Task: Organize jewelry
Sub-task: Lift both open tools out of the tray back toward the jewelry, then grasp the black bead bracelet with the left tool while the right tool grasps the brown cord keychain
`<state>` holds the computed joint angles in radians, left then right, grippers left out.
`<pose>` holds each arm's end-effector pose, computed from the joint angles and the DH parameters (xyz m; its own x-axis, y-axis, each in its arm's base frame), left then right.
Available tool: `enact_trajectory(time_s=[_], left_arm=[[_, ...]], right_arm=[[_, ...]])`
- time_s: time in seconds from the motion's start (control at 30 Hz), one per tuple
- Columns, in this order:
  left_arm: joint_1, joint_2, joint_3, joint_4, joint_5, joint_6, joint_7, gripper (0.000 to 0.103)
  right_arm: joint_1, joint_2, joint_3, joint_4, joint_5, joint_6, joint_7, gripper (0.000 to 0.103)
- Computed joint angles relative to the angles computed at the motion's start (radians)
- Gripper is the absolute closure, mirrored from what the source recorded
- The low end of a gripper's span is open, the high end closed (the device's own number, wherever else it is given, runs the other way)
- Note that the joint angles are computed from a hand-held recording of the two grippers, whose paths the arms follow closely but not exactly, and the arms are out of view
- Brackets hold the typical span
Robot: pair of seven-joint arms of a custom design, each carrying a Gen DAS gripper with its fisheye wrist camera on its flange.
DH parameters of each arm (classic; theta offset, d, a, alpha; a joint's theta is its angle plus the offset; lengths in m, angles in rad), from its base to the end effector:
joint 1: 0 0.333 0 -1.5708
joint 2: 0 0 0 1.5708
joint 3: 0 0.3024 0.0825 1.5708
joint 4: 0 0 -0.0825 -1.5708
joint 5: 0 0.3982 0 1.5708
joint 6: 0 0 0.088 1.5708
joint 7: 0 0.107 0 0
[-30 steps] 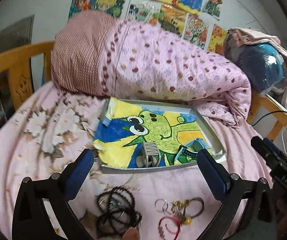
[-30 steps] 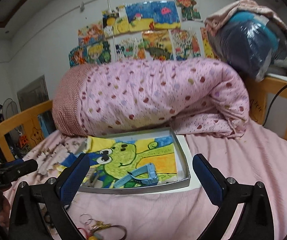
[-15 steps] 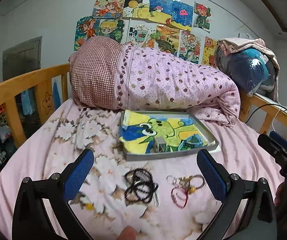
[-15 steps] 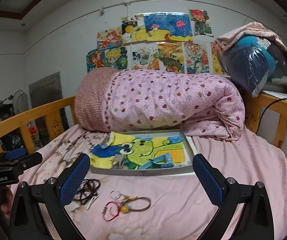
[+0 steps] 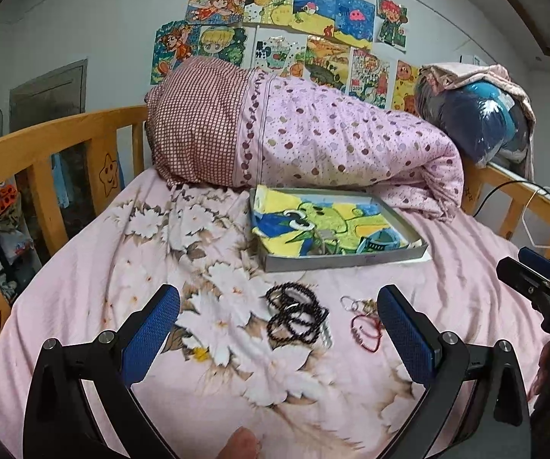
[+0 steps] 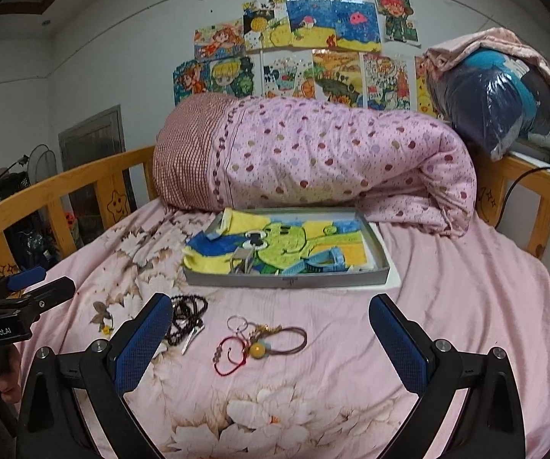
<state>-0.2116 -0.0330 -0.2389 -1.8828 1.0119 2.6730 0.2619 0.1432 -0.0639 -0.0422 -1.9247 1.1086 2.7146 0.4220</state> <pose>0.5395 -0.2915 0.5850 0.0583 -0.9932 0.1009 -0.4701 -0.1165 -0.8749 0.6012 0.0281 0.5821 0.4546 -0.8842 -0.1070 -0.4342 -0.1151 -0.8934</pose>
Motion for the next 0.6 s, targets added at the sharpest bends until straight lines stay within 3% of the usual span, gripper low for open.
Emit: enact_trajectory(time_s=[0.23,0.43,0.6], left_arm=[[-0.006,-0.004,-0.005,-0.026,-0.051,-0.046,0.036,0.002],[-0.017,0.029,0.001,-0.017,-0.179,-0.049,0.177,0.002],[-0.029,0.076,0.013,0.007,-0.312,-0.026,0.313,0.002]], right_arm=[[-0.011,0.018,0.001,0.002,-0.045,-0.008,0.054,0.000],[-0.034,0.059,0.006,0.029,-0.173,-0.034,0.181,0.000],[-0.065,0.108,0.009,0.087,-0.271,-0.147,0.252,0.000]])
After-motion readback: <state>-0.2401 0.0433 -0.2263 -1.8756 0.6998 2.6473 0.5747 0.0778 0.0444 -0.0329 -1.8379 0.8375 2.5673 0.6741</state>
